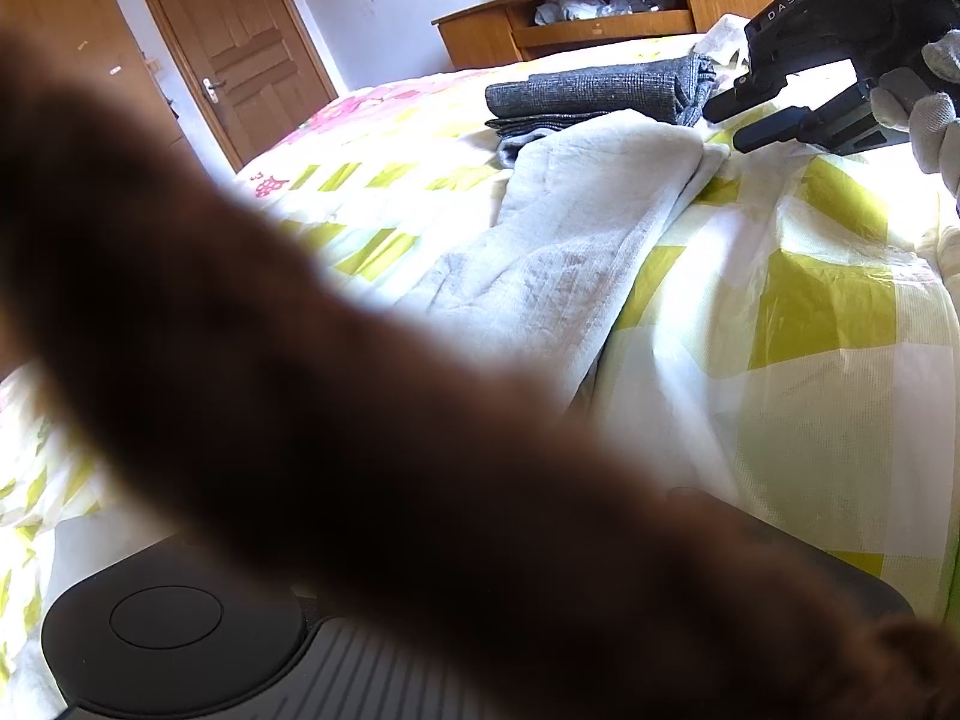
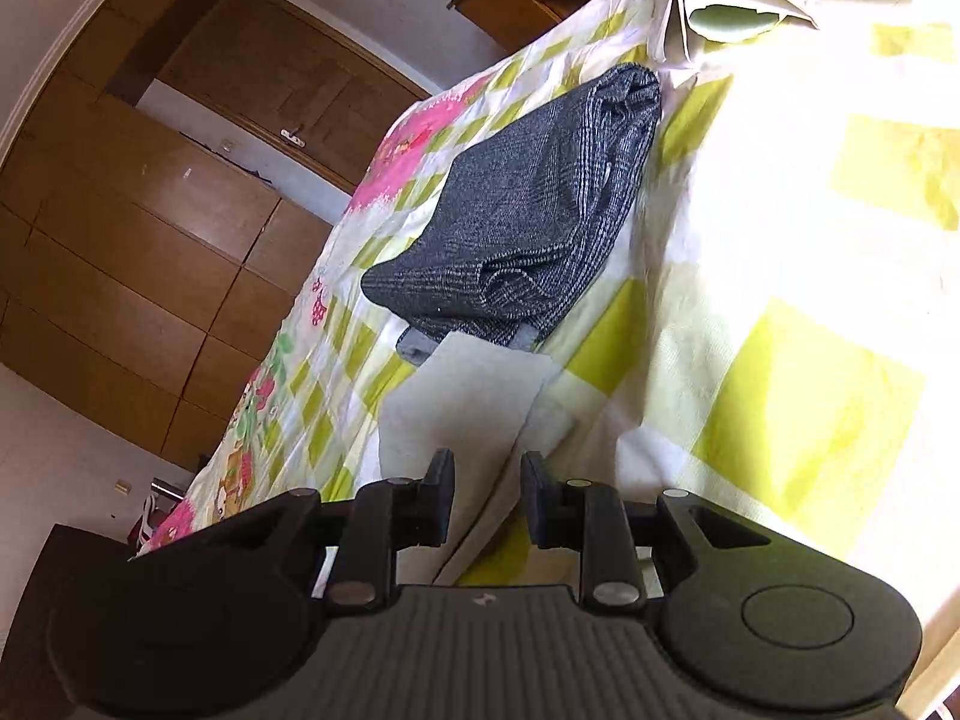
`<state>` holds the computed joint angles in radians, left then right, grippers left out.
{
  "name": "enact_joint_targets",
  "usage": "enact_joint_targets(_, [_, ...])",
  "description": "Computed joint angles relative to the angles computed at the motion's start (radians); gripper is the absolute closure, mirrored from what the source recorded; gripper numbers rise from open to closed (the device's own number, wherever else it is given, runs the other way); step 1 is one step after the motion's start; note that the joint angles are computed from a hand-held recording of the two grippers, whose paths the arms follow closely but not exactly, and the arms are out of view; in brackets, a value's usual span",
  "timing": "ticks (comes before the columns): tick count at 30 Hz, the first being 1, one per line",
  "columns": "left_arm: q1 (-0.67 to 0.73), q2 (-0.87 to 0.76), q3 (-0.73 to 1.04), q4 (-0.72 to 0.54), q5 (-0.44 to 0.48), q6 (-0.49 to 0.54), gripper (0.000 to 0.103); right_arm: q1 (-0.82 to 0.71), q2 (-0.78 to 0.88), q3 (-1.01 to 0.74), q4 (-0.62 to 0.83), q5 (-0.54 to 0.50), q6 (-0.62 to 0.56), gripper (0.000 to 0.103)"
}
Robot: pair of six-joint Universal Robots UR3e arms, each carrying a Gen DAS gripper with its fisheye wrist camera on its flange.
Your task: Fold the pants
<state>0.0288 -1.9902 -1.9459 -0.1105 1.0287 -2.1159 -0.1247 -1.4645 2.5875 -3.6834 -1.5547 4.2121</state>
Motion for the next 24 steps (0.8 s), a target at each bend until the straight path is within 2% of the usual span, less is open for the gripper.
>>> enact_joint_targets(1, [0.000, 0.000, 0.000, 0.000, 0.000, 0.000, 0.069, -0.012, -0.016, -0.013, 0.050, 0.028, -0.006, 0.062])
enact_joint_targets(5, [0.004, 0.000, -0.002, -0.001, -0.006, -0.003, 0.069, -0.002, 0.009, -0.101, 0.180, 0.024, 0.008, 0.057])
enact_joint_targets(9, [0.015, 0.001, -0.006, -0.001, -0.019, -0.004, 0.069, 0.009, 0.071, -0.154, 0.178, 0.023, 0.029, 0.053])
enact_joint_targets(12, [0.025, 0.000, -0.004, -0.009, -0.033, -0.014, 0.068, 0.020, 0.122, -0.171, 0.122, 0.005, 0.083, 0.049])
enact_joint_targets(13, [0.027, 0.002, -0.001, -0.016, -0.037, -0.020, 0.067, 0.023, 0.140, -0.170, 0.084, 0.002, 0.101, 0.053])
enact_joint_targets(14, [0.029, 0.003, 0.001, -0.022, -0.040, -0.024, 0.067, 0.039, 0.156, -0.180, 0.051, -0.020, 0.131, 0.061])
enact_joint_targets(15, [0.033, 0.005, 0.001, -0.024, -0.044, -0.027, 0.067, 0.041, 0.176, -0.183, 0.003, -0.016, 0.137, 0.081])
enact_joint_targets(17, [0.040, 0.012, -0.004, -0.018, -0.052, -0.032, 0.067, 0.042, 0.186, -0.194, -0.056, -0.019, 0.145, 0.081])
enact_joint_targets(19, [0.051, 0.029, -0.011, -0.023, -0.070, -0.042, 0.066, 0.054, 0.167, -0.186, -0.128, -0.072, 0.120, 0.082])
enact_joint_targets(20, [0.056, 0.035, -0.014, -0.023, -0.082, -0.050, 0.062, 0.063, 0.143, -0.180, -0.129, -0.105, 0.098, 0.082])
enact_joint_targets(22, [0.051, 0.034, -0.006, -0.030, -0.086, -0.062, 0.054, 0.062, 0.115, -0.172, -0.082, -0.135, 0.052, 0.083])
enact_joint_targets(24, [0.022, 0.015, 0.029, -0.091, -0.041, -0.039, 0.053, 0.013, 0.097, -0.152, 0.021, -0.069, 0.058, 0.082])
